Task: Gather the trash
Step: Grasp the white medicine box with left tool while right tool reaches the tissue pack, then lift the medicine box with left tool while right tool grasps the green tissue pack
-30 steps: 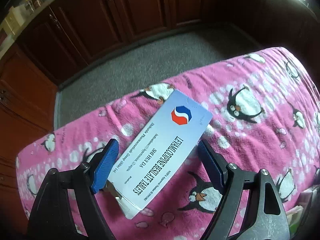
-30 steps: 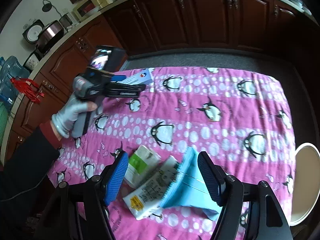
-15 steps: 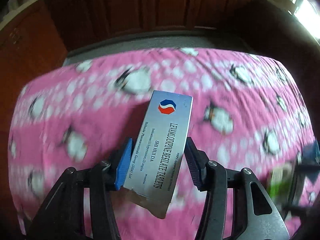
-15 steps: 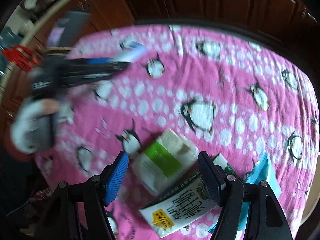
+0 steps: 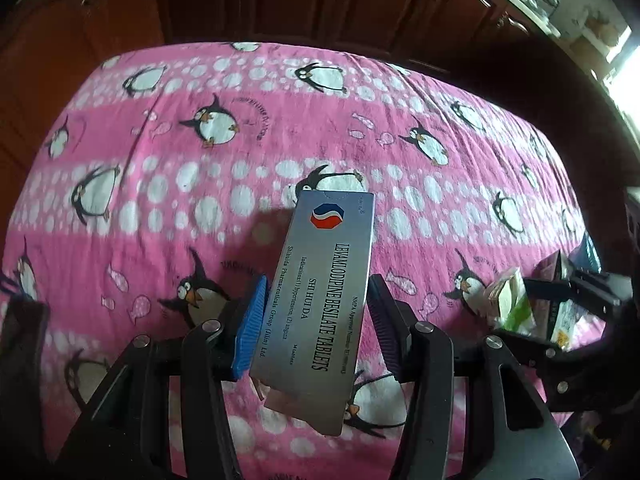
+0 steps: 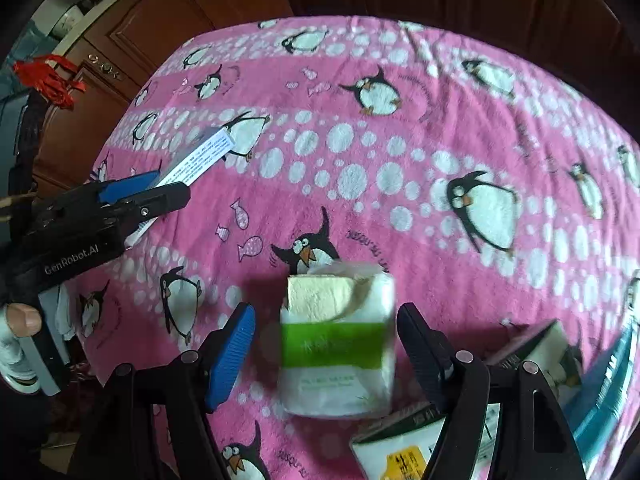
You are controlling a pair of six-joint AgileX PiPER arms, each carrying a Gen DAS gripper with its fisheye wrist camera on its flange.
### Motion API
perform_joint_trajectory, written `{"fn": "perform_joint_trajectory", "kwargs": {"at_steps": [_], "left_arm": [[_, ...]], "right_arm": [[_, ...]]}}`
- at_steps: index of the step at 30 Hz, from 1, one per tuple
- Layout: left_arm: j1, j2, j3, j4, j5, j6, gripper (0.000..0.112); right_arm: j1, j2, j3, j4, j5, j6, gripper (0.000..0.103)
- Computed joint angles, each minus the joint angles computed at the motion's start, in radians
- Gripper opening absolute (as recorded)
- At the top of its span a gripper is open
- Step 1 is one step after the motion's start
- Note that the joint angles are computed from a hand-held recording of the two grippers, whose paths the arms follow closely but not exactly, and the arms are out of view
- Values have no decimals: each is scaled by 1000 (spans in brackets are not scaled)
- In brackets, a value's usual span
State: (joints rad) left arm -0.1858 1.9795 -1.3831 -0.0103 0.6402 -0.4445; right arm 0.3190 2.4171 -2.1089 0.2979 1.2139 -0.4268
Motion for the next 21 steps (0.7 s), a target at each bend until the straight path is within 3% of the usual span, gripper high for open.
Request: {"fn": "perform_joint_trajectory", "kwargs": {"at_steps": [4, 7, 9, 10, 14, 21], "left_arm": [[9, 44, -56, 9, 25, -24, 58], [2, 78, -94, 43, 52, -37, 59], [-1, 99, -110, 33, 58, -28, 59], [-2, 105, -111, 33, 58, -28, 58], [-27, 100, -103, 87, 54, -81, 46], [-77, -6, -55, 114, 29, -122, 46]], "right_arm": [[4, -22, 50, -2, -9, -9, 71], [8, -34, 106, -14, -80, 14, 71], [-2, -45, 131, 21, -103, 0, 64], [-10, -47, 137, 34, -100, -11, 51], [-29, -84, 191, 79, -125, -79, 39], [-130, -250, 329, 243, -117, -252, 38]]}}
